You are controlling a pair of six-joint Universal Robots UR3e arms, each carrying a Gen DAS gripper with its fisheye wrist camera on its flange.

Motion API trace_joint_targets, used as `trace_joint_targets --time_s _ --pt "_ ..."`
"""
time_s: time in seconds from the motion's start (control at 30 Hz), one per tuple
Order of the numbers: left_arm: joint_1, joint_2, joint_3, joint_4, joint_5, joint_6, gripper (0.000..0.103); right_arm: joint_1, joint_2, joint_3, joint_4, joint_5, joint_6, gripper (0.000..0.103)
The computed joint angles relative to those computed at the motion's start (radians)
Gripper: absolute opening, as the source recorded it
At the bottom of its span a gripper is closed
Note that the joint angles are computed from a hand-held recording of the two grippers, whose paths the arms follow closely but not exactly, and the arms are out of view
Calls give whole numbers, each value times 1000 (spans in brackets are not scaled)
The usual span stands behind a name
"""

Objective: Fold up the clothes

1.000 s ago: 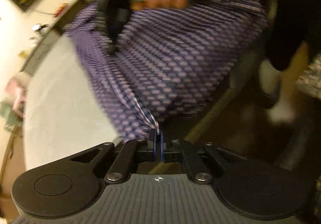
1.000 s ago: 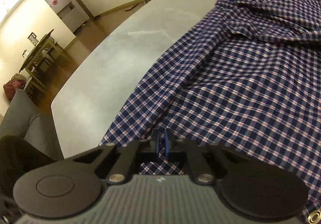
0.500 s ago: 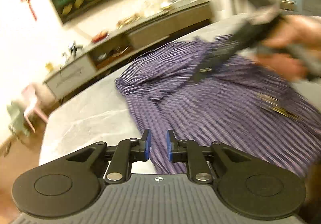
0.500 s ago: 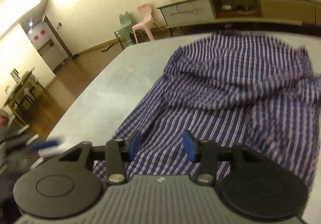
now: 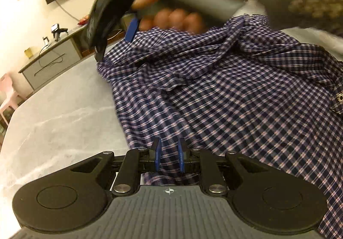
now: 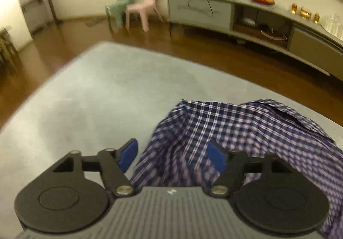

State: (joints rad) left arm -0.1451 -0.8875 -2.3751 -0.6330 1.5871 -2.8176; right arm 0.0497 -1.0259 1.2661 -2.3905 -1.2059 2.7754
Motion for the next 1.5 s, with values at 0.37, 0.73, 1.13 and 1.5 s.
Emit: trace_joint_targets --time_s 0.37,0.73,1.13,1.5 --pt "7 -29 27 27 30 -61 17 -24 139 -193 -36 -103 171 2" --pt "-24 -47 61 88 33 -87 17 -429 -517 628 -151 255 -164 42" --pt "-243 -271 201 153 167 -204 18 -1244 -657 622 590 374 -487 68" --pt "-289 -319 224 116 217 -200 18 -905 -373 413 230 209 53 82"
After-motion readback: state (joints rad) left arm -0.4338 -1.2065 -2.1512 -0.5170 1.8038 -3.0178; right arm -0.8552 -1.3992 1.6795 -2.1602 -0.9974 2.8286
